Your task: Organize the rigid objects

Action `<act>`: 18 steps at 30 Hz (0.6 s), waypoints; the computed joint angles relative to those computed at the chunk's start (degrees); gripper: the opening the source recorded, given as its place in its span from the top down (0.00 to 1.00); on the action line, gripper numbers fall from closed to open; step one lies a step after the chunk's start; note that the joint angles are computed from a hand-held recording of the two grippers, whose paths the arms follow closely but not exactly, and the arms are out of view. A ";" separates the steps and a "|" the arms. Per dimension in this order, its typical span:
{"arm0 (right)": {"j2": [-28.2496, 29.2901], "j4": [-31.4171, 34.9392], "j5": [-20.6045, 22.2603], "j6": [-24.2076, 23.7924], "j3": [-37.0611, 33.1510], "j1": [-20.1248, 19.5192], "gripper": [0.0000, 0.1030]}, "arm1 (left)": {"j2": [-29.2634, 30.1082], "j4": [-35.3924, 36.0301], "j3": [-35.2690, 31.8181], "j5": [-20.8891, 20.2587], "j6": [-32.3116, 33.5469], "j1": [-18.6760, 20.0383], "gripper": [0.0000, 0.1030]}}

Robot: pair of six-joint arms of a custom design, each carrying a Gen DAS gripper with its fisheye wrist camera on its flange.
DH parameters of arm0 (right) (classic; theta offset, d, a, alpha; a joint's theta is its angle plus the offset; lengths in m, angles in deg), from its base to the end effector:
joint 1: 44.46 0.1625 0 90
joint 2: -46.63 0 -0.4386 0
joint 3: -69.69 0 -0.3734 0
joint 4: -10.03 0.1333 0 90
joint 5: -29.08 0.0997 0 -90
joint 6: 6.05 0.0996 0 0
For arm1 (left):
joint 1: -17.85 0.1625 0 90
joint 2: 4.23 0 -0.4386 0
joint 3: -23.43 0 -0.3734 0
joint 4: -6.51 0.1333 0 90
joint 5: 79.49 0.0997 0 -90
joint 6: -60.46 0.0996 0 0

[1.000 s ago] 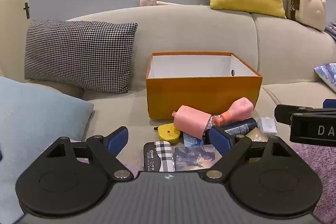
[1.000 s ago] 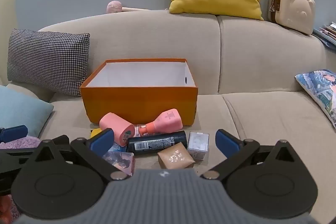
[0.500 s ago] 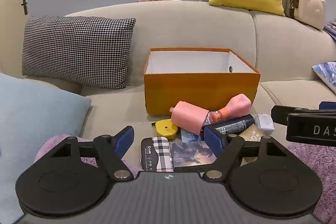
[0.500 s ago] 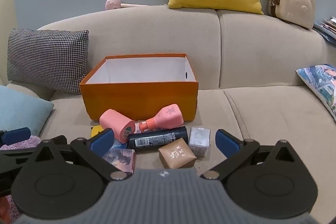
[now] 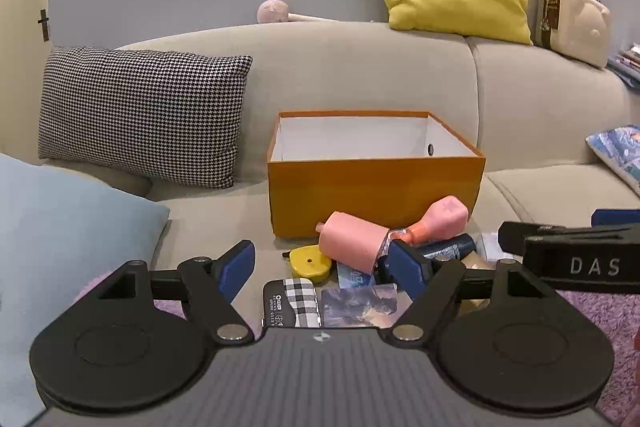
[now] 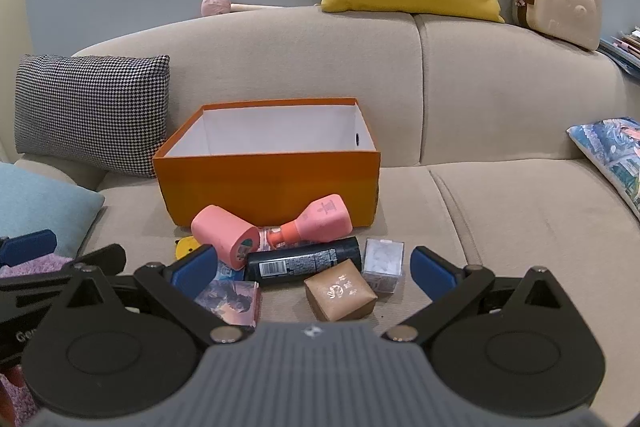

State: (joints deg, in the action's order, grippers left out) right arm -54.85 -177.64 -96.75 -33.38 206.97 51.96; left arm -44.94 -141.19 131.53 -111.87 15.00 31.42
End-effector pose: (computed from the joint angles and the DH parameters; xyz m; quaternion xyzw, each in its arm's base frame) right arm 0.1118 -0.3233 0.4238 0.0856 -0.8269 0.4331 0.3482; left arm -0.4985 -0.3440 0.0345 0.2723 0.8305 -0.3838 0.2979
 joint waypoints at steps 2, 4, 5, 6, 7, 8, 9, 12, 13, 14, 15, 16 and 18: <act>0.00 0.16 -0.05 0.07 -0.10 0.02 0.01 | 0.09 -0.04 0.16 0.43 -0.17 -0.10 0.13; -0.01 0.20 -0.07 0.13 -0.10 0.04 0.01 | 0.25 -0.42 0.20 0.65 0.22 -0.19 0.13; -0.02 0.28 -0.06 0.16 -0.13 0.03 0.01 | 0.32 -0.54 0.24 0.70 0.42 -0.27 0.13; 0.00 0.23 -0.10 0.18 -0.10 0.04 0.01 | 0.35 -0.75 0.30 0.69 0.67 -0.32 0.13; -0.05 0.33 -0.10 0.15 -0.15 0.03 0.01 | 0.38 -0.56 0.24 0.81 0.60 -0.33 0.13; -0.07 0.42 -0.12 0.21 -0.17 0.07 0.01 | 0.40 -0.54 0.25 0.88 0.60 -0.36 0.13; -0.07 0.33 -0.13 0.22 -0.08 0.10 0.01 | 0.41 -0.34 0.19 0.92 0.47 -0.36 0.13; -0.02 0.48 -0.24 0.30 -0.24 0.15 0.01 | 0.37 0.01 0.27 0.84 0.04 -0.39 0.13; -0.03 0.58 -0.24 0.31 -0.30 0.16 0.01 | 0.34 0.17 0.25 0.79 -0.04 -0.39 0.13; -0.03 0.61 -0.27 0.32 -0.33 0.18 0.01 | 0.27 0.18 0.30 0.72 0.02 -0.37 0.13; 0.00 0.51 -0.29 0.32 -0.27 0.23 0.01 | 0.19 0.16 0.37 0.68 0.09 -0.34 0.13; 0.02 0.41 -0.33 0.33 -0.21 0.27 0.01 | 0.16 0.18 0.37 0.64 0.15 -0.31 0.13; -0.01 0.52 -0.34 0.37 -0.25 0.27 0.01 | 0.17 0.13 0.40 0.62 0.17 -0.29 0.13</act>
